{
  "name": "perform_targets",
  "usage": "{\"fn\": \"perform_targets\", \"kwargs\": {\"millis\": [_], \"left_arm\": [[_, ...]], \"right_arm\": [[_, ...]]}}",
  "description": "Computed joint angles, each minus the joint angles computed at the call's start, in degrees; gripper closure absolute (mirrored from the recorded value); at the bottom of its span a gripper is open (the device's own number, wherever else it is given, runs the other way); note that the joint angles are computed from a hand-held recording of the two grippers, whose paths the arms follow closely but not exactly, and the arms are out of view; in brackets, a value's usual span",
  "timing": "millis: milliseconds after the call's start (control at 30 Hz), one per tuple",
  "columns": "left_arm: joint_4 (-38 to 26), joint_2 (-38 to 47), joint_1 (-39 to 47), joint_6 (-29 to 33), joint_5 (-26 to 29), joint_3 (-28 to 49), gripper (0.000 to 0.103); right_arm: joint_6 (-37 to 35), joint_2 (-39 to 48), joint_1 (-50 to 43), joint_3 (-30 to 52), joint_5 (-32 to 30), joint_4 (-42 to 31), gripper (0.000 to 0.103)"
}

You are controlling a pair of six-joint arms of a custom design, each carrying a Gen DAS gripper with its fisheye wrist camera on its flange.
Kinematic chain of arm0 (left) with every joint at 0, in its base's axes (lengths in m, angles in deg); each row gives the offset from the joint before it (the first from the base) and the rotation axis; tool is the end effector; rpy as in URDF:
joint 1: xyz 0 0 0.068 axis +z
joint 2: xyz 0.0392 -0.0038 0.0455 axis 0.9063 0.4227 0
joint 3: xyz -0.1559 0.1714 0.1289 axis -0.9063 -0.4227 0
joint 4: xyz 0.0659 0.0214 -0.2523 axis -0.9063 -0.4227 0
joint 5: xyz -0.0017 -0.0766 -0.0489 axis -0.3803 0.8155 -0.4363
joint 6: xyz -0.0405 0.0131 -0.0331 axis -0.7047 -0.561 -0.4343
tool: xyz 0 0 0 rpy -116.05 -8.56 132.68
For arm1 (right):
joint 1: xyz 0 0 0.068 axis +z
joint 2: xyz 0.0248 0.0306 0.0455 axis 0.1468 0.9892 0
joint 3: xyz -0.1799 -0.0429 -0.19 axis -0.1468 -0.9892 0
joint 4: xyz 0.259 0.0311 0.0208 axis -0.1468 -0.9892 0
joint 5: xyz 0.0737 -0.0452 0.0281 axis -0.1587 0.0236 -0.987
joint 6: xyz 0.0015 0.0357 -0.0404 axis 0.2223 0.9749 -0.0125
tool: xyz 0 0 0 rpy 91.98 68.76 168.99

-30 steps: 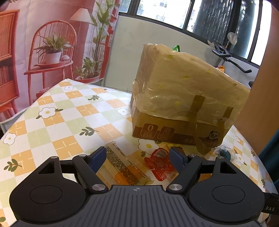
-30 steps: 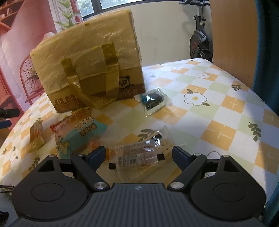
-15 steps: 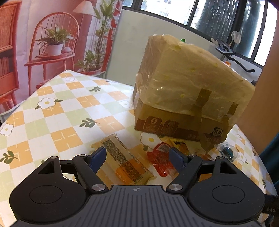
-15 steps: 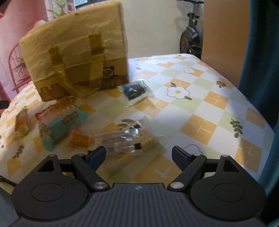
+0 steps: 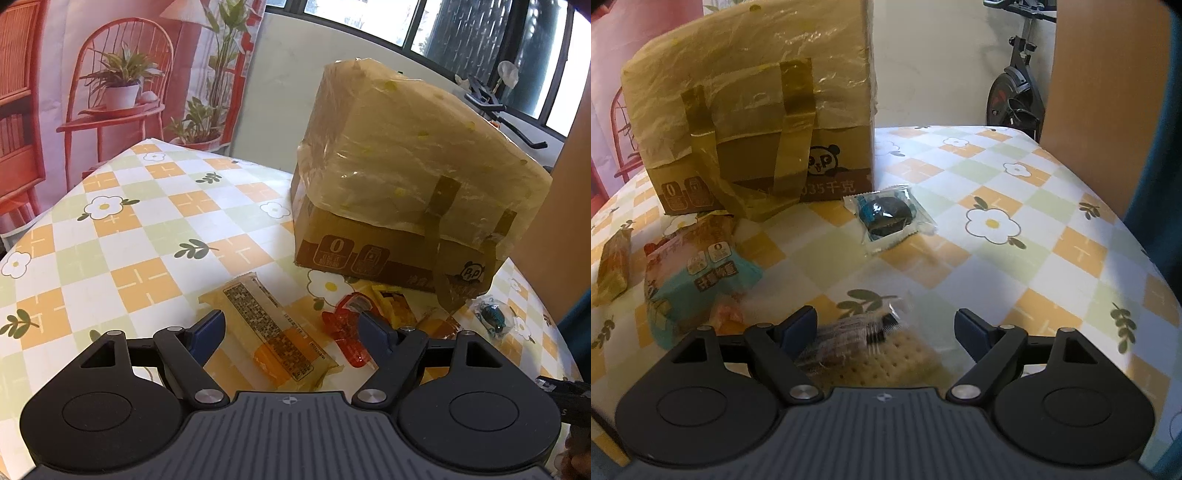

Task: Organize snacks
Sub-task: 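Lower the right tool over the white cracker pack while the left tool approaches the bar packet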

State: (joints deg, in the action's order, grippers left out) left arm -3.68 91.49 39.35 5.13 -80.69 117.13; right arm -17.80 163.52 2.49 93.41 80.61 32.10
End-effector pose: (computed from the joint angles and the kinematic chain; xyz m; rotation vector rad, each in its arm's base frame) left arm 0.3216 -0.1413 0.0353 -0.3231 2.2372 -0.1542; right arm 0.3089 -0.0292 0.0345 -0.0365 2.3911 0.0065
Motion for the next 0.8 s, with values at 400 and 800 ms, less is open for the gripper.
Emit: {"fn": "perform_targets", "kwargs": {"millis": [400, 800], "left_arm": [[0.28, 0.71, -0.24, -1.2, 0.05, -0.03, 0.022], [0.41, 1.21, -0.81, -1.85, 0.47, 0.01, 0.022]], "right_arm": [[1.55, -1.89, -1.0, -4.53, -1.46, 5.81, 0.024], [-1.94, -8.35, -4.3, -9.57, -0.77, 1.68, 0.024]]}}
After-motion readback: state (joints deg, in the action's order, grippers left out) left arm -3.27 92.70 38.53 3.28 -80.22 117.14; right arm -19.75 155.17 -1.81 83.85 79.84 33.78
